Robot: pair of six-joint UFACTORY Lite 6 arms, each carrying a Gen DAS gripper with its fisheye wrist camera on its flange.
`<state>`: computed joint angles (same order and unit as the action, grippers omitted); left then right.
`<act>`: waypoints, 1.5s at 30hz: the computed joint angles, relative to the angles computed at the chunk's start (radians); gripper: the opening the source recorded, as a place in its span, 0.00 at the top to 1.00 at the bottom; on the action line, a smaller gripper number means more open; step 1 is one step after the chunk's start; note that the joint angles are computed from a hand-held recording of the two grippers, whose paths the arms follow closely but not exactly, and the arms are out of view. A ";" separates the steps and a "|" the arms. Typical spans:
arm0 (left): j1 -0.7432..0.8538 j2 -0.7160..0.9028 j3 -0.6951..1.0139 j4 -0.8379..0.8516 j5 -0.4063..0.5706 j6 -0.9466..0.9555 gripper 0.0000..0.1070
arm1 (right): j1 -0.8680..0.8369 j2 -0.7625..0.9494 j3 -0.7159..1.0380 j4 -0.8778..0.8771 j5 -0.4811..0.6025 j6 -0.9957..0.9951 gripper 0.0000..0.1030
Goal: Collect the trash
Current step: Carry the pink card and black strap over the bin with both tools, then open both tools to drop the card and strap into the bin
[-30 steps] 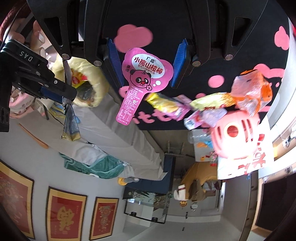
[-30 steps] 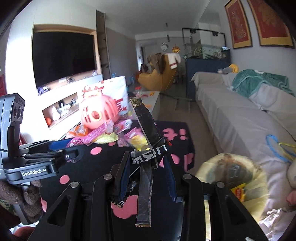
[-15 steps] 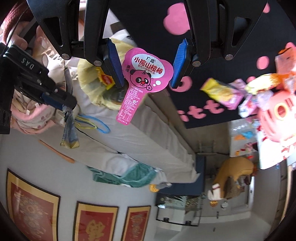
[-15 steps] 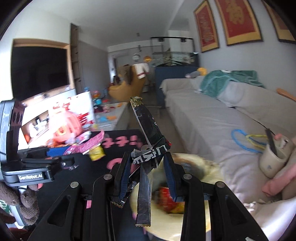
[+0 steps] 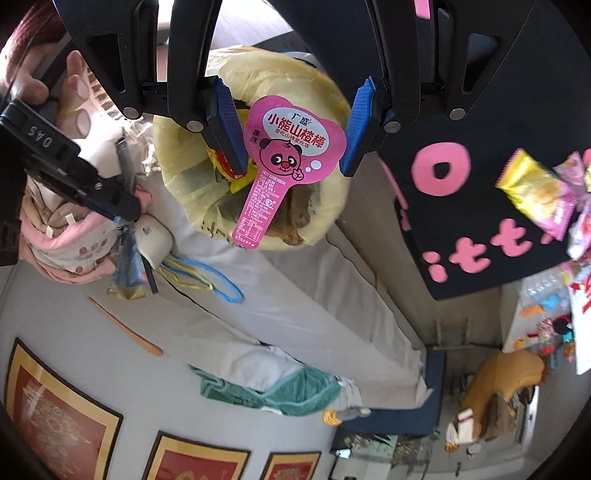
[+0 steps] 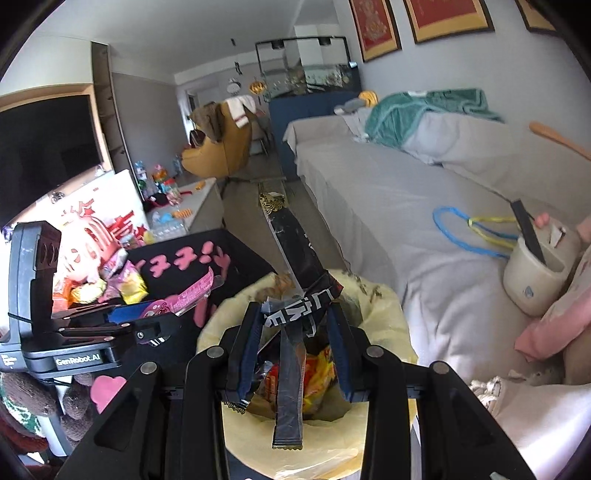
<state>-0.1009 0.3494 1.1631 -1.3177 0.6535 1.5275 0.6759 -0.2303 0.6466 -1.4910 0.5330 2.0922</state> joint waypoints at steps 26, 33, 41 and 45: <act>-0.015 0.233 0.244 0.033 0.097 -0.120 0.47 | -0.204 0.161 0.004 -0.399 -0.182 0.405 0.66; 0.069 0.154 0.177 0.053 0.042 -0.125 0.47 | -0.160 0.234 0.077 -0.249 -0.135 0.287 0.42; 0.288 0.046 0.080 0.097 0.097 -0.053 0.47 | -0.071 0.262 0.173 -0.040 -0.128 0.105 0.37; 0.456 0.001 0.046 0.109 0.144 0.043 0.47 | 0.065 0.344 0.316 0.074 -0.013 -0.067 0.39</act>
<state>0.3553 0.3503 1.2086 -1.2085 0.7977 1.5706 0.7410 0.1137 0.9624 -1.4168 0.5198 2.0257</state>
